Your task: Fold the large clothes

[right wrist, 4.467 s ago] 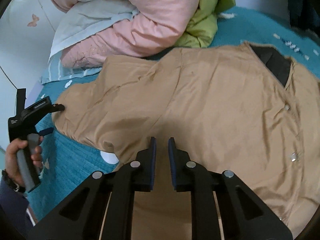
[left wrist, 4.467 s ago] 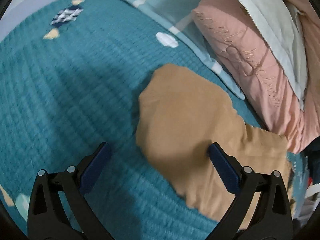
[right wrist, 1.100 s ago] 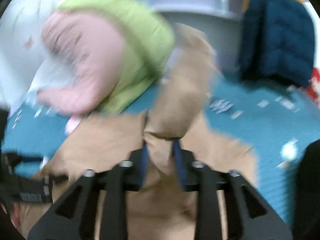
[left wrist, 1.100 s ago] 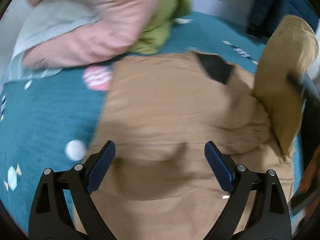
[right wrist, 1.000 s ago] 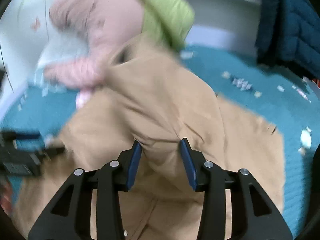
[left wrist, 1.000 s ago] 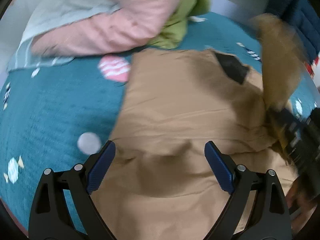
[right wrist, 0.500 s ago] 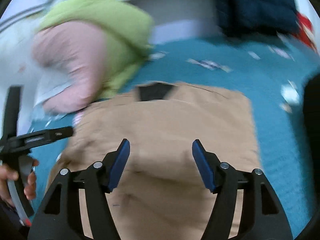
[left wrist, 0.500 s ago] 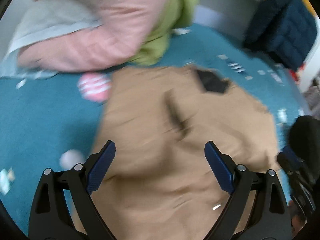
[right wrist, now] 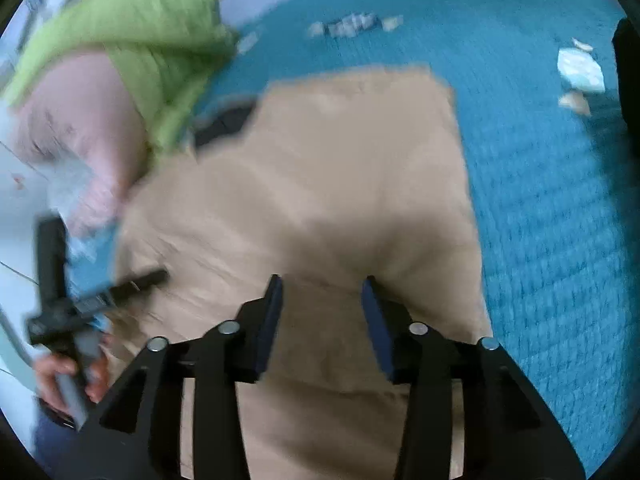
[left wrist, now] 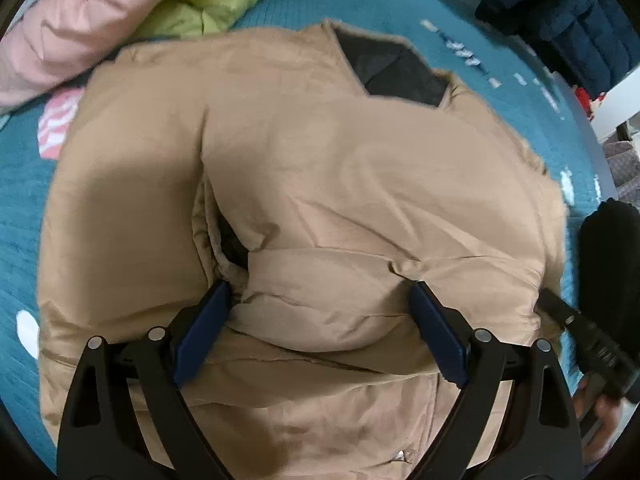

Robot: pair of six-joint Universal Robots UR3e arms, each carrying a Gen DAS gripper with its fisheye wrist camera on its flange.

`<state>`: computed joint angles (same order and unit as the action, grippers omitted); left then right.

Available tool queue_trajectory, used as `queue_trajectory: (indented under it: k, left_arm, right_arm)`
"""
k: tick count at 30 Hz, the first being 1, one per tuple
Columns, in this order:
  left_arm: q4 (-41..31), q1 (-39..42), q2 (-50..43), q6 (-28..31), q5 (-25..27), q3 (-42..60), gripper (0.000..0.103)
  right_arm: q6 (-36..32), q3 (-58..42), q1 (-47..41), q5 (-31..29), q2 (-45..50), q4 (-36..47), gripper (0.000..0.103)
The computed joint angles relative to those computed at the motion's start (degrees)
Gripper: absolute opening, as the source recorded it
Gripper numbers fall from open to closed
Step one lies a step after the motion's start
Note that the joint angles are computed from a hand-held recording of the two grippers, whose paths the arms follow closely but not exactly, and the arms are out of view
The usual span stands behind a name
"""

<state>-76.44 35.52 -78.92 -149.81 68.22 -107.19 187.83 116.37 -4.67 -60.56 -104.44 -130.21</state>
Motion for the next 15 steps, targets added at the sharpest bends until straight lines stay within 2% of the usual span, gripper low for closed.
queue_trajectory:
  k: [1, 4, 6, 11, 15]
  left_arm:
    - [-1.5, 1.5, 0.9, 1.5, -1.7, 0.5, 0.091]
    - [-5.1, 8.4, 2.2, 6.0, -6.7, 3.8, 0.091]
    - [-4.7, 11.6, 0.4, 5.6, -7.2, 6.8, 0.091]
    - [1.3, 13.9, -12.0, -1.4, -0.5, 17.5, 0.091]
    - [3.5, 11.9, -20.9, -3.8, 4.3, 25.0, 0.091]
  right_arm:
    - [0.4, -0.8, -0.4, -0.6, 0.4, -1.0, 0.055]
    - [-0.4, -5.0, -2.2, -2.1, 3.7, -0.8, 0.056]
    - [-1.0, -9.0, -2.4, -4.8, 8.2, -0.9, 0.056]
    - [-0.8, -12.4, -5.7, -4.5, 13.2, -0.3, 0.056]
    - [-1.2, -17.2, -5.8, -4.1, 16.8, 2.5, 0.057]
